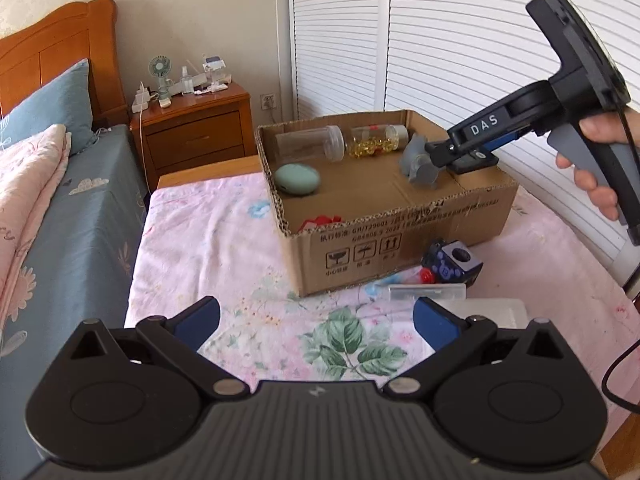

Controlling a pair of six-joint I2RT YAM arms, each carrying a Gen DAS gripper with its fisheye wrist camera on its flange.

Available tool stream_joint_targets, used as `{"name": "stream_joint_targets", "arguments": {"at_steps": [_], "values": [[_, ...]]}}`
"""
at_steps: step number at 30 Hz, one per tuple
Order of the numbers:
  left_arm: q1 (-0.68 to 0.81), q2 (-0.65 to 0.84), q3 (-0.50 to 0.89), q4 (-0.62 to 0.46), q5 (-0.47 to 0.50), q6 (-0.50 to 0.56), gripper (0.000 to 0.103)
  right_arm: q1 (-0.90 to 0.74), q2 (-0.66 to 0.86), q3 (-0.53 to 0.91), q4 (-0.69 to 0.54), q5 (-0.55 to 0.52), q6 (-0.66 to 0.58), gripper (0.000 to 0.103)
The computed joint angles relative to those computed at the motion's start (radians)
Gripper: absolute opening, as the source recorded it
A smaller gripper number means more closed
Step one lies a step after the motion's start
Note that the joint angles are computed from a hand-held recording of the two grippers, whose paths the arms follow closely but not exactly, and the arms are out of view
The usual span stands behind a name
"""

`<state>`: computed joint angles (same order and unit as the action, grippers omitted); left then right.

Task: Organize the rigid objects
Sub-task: 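Lower the black timer into the box and open the right gripper, then move the right tool to the black fidget cube while the left tool approaches the red card pack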

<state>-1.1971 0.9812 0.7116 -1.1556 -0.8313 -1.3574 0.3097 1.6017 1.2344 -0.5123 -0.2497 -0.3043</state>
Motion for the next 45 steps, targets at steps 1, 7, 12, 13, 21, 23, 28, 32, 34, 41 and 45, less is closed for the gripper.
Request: {"name": "stream_joint_targets", "arguments": {"at_steps": [1, 7, 12, 13, 21, 23, 28, 32, 34, 41, 45], "values": [[-0.003, -0.008, -0.006, 0.003, 0.000, -0.004, 0.102, 0.003, 0.003, -0.001, 0.002, 0.007, 0.001, 0.075], [-0.028, -0.026, -0.012, -0.019, -0.009, -0.048, 0.102, 0.012, -0.012, -0.028, 0.041, 0.035, 0.025, 0.097], [-0.027, -0.041, -0.026, -0.029, -0.001, -0.070, 0.102, 0.007, -0.091, -0.086, 0.075, 0.031, 0.025, 0.103], [-0.028, -0.041, -0.027, -0.032, 0.001, -0.077, 0.102, 0.006, -0.107, -0.097, 0.073, 0.034, 0.024, 0.103], [-0.045, -0.041, -0.030, -0.063, -0.010, -0.120, 0.102, -0.008, -0.268, -0.237, 0.058, 0.036, 0.052, 0.103], [-0.045, -0.041, -0.032, -0.064, -0.009, -0.125, 0.102, -0.010, -0.300, -0.280, 0.060, 0.032, 0.062, 0.103], [-0.063, -0.037, -0.039, -0.065, -0.005, -0.145, 0.102, 0.009, -0.333, -0.373, 0.087, 0.046, 0.097, 0.103], [-0.080, -0.025, -0.043, -0.058, 0.003, -0.149, 0.102, 0.041, -0.296, -0.399, 0.107, 0.067, 0.134, 0.103], [-0.084, -0.021, -0.047, -0.049, 0.008, -0.145, 0.102, 0.057, -0.275, -0.405, 0.116, 0.071, 0.143, 0.103], [-0.060, -0.009, -0.054, -0.007, 0.030, -0.091, 0.102, 0.071, -0.224, -0.425, 0.158, 0.112, 0.175, 0.103], [-0.028, -0.003, -0.062, 0.042, 0.049, -0.038, 0.102, 0.008, -0.224, -0.434, 0.165, 0.056, 0.185, 0.103]]}}
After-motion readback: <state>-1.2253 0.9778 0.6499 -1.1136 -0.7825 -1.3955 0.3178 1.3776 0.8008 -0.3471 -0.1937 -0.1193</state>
